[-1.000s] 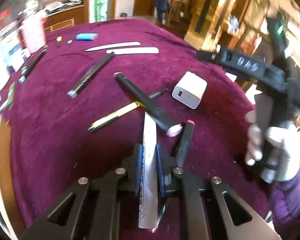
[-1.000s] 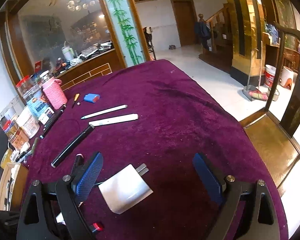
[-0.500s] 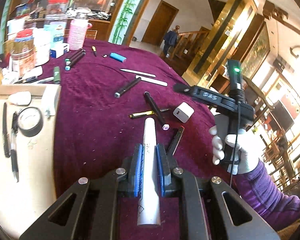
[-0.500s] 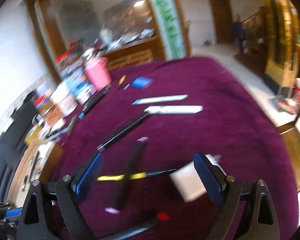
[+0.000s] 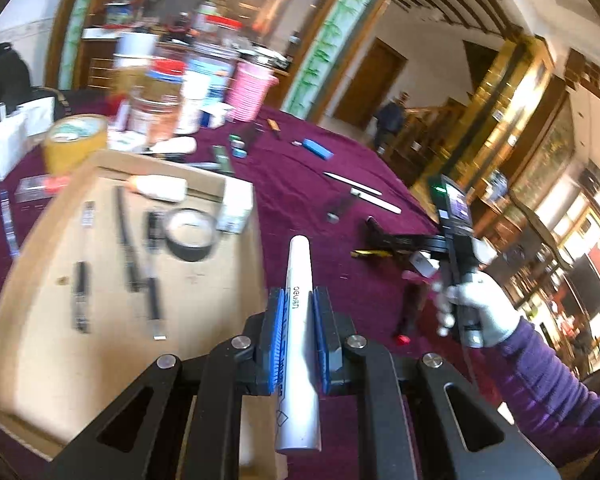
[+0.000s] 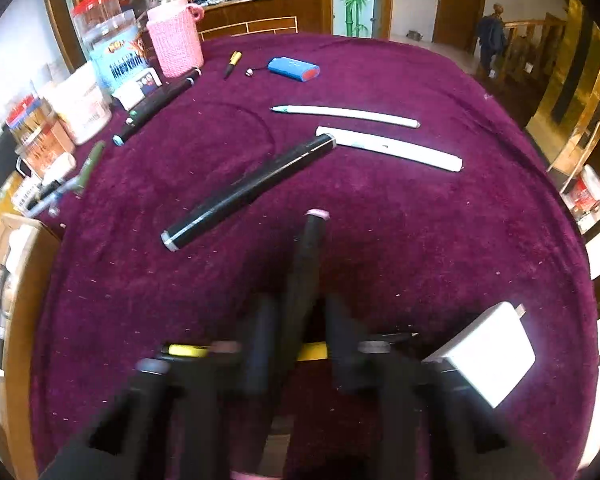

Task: Organize rigid objects
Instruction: 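Carry both markers into the tray and open both tools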

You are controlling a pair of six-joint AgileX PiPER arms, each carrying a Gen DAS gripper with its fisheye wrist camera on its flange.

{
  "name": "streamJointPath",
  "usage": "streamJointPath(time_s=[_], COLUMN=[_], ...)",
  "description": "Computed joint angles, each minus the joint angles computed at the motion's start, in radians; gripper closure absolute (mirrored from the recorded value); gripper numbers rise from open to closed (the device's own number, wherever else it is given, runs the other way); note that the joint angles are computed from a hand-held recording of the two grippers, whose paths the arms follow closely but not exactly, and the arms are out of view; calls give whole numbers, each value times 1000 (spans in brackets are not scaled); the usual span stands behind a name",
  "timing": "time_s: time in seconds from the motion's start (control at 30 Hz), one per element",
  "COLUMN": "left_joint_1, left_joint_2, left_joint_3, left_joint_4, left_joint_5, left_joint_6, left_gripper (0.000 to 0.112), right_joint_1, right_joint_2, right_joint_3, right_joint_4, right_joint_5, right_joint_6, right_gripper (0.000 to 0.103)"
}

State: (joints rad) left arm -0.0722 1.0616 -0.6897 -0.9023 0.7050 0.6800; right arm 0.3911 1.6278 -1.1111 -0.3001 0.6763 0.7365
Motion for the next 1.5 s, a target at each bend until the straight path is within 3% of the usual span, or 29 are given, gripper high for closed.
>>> streamJointPath(time_s=[0.13, 0.27, 0.4, 0.57, 0.67, 0.87, 0.93, 0.97, 1.0, 1.13, 1.23, 1.37, 1.5], left_joint_1=[183, 287, 350, 329, 295, 224, 215, 214, 223, 294, 385, 528, 679], left_joint_2=[-12, 21, 70, 163, 234, 322, 325, 325, 319, 232, 133, 19, -49], left_joint_3=[22, 21, -11, -89, -137, -206, -209, -212, -209, -170, -123, -72, -37], left_joint_4=[-33, -22, 45, 214, 332, 537, 553, 553, 526, 365, 228, 113, 76], left_joint_5=[78, 98, 88, 6, -36, -80, -90, -90, -88, -53, 7, 97, 182], left_joint_6=[82, 120, 88, -62, -180, -375, -392, -392, -365, -201, -55, 82, 184], left_gripper=[98, 98, 98, 98, 98, 98, 95, 86, 76, 71, 58, 41, 39], right_joint_1=[-27, -27, 28, 137, 220, 365, 396, 411, 415, 426, 427, 442, 450], right_joint_2=[-96, -212, -284, -276, -202, -21, 50, 97, 124, 250, 354, 503, 665], right_joint_3=[78, 146, 155, 88, 11, -150, -220, -270, -298, -432, -563, -793, -1068], right_joint_4=[81, 238, 374, 495, 569, 538, 551, 560, 579, 644, 672, 600, 504], right_joint_5=[-78, -143, -173, -171, -167, -152, -136, -121, -112, -61, -5, 105, 244], right_joint_6=[-25, -101, -174, -244, -284, -225, -228, -231, -245, -289, -297, -233, -159], right_gripper=[88, 87, 87, 87, 87, 86, 86, 86, 86, 86, 86, 86, 86])
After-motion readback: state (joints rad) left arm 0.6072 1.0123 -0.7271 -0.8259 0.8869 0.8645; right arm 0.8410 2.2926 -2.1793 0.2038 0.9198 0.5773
